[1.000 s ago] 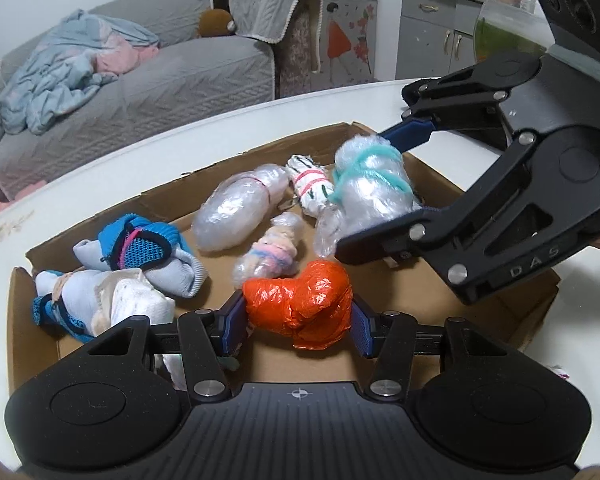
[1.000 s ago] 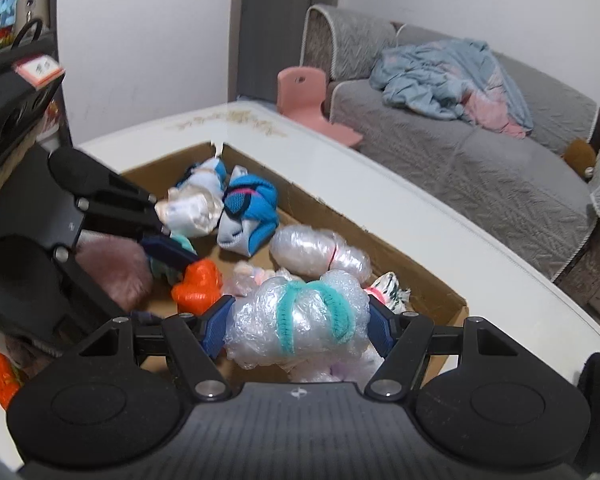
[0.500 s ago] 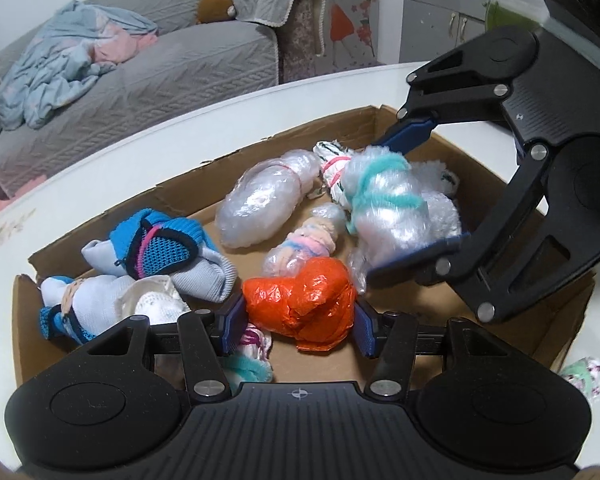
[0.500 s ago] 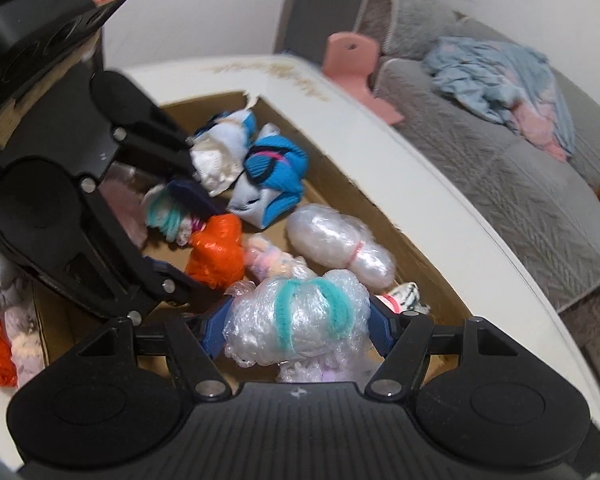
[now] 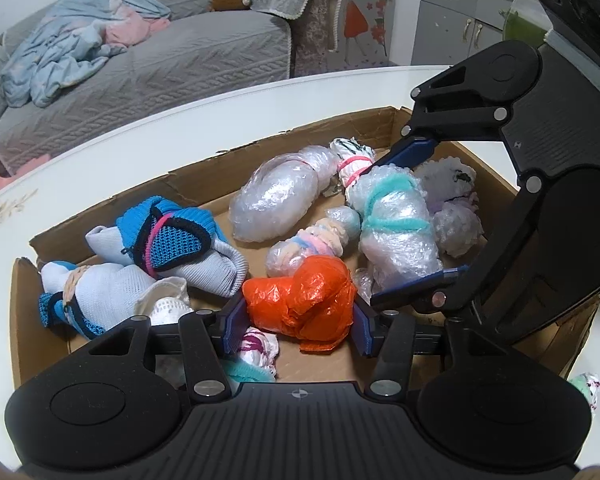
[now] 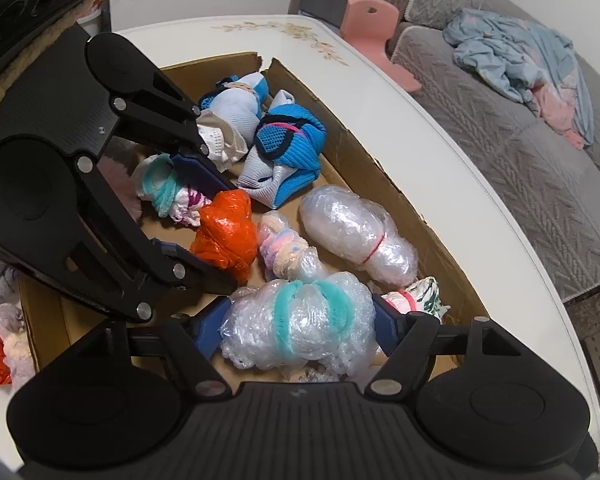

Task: Organize objects
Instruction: 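Open both grippers to release the items in the tray and lift away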

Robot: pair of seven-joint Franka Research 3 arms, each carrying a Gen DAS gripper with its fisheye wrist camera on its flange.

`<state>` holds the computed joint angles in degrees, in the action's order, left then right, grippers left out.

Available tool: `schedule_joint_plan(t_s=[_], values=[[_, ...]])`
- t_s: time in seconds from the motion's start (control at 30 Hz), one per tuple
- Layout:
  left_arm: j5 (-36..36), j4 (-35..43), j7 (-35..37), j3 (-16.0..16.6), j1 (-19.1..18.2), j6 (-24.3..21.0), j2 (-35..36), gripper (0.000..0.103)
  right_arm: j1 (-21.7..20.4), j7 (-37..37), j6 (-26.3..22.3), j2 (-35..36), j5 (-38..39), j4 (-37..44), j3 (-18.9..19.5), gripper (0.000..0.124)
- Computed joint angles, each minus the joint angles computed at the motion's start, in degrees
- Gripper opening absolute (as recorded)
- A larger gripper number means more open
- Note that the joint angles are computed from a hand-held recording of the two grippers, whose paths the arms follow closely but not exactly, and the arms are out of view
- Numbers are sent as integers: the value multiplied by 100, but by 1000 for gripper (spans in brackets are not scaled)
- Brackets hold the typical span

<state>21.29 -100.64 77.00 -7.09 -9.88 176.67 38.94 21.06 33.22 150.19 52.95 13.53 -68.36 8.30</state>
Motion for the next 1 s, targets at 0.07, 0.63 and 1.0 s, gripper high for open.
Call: schedule_joint_plan(t_s=[0.07, 0.63, 1.0], values=[[-52, 11, 25, -103, 95, -34, -2, 60, -31, -11, 74, -47, 48, -79, 28, 70], [17, -247, -992, 414, -281, 65, -325, 79, -67, 399, 444, -274, 246, -388, 46, 76], [203, -909, -2057, 1130, -858, 435, -935, 85, 78, 1199, 1239, -813, 245, -1315, -126, 82]])
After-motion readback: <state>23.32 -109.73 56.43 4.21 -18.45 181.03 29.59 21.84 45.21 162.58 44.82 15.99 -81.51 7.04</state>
